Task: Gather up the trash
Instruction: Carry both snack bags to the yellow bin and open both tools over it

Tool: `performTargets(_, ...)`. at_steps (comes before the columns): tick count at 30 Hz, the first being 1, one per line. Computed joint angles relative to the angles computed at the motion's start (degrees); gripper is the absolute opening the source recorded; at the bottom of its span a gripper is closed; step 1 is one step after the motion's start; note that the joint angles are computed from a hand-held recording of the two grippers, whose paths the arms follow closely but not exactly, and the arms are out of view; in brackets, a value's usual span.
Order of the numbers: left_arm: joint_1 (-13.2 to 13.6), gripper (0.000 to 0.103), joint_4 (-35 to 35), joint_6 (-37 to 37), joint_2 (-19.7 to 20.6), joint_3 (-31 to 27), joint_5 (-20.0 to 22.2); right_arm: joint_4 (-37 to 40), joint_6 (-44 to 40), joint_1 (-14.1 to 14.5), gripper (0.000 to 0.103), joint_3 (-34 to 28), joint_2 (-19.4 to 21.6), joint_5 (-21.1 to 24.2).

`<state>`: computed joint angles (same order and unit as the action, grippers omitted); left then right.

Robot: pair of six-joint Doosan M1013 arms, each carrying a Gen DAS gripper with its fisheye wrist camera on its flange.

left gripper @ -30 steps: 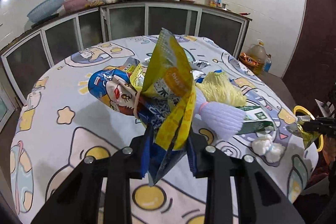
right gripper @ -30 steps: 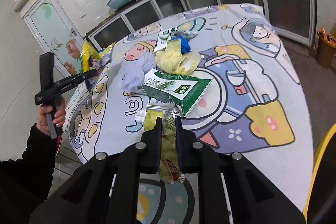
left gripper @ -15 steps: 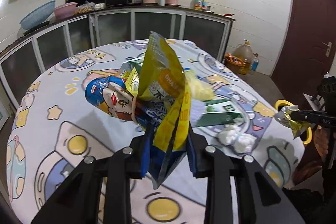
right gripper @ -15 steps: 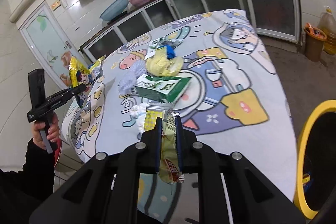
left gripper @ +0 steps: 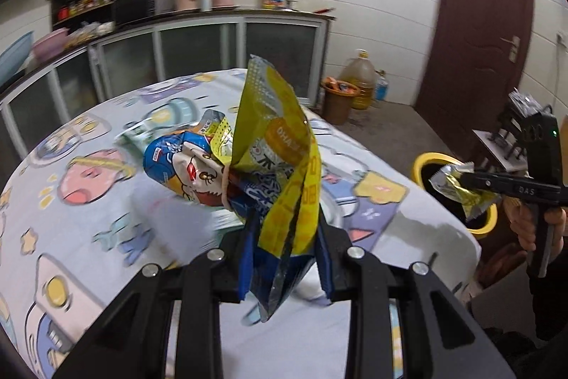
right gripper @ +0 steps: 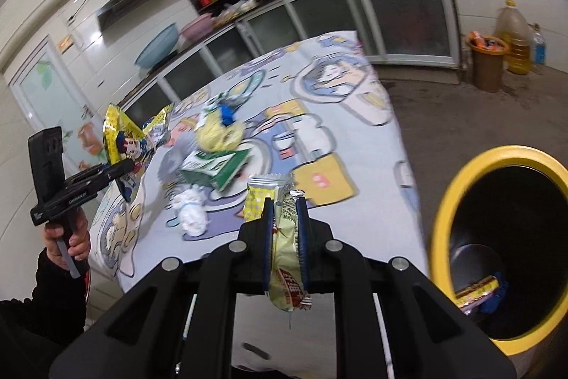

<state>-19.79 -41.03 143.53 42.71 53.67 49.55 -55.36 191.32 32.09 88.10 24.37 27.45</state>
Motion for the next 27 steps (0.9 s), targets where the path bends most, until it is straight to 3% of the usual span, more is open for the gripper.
performTargets(12,-6.9,0.027,-3.9,7.0,3.5,-6.1,9.5,-9.4,18.2,0.0,0.012,9.6,-5.8,11.2)
performTargets(18,-10.4,0.027,-3.8,7.1,6.3,-10.1,14.7,-7.6,20.5,-0.2,0.012,12.4,-7.0,15.7)
performTargets(27,-14.5,0.028,-1.8,5.2,9.9,-13.7,19.8,-4.0,22.8,-1.3,0.013,15.1,-7.3,17.5)
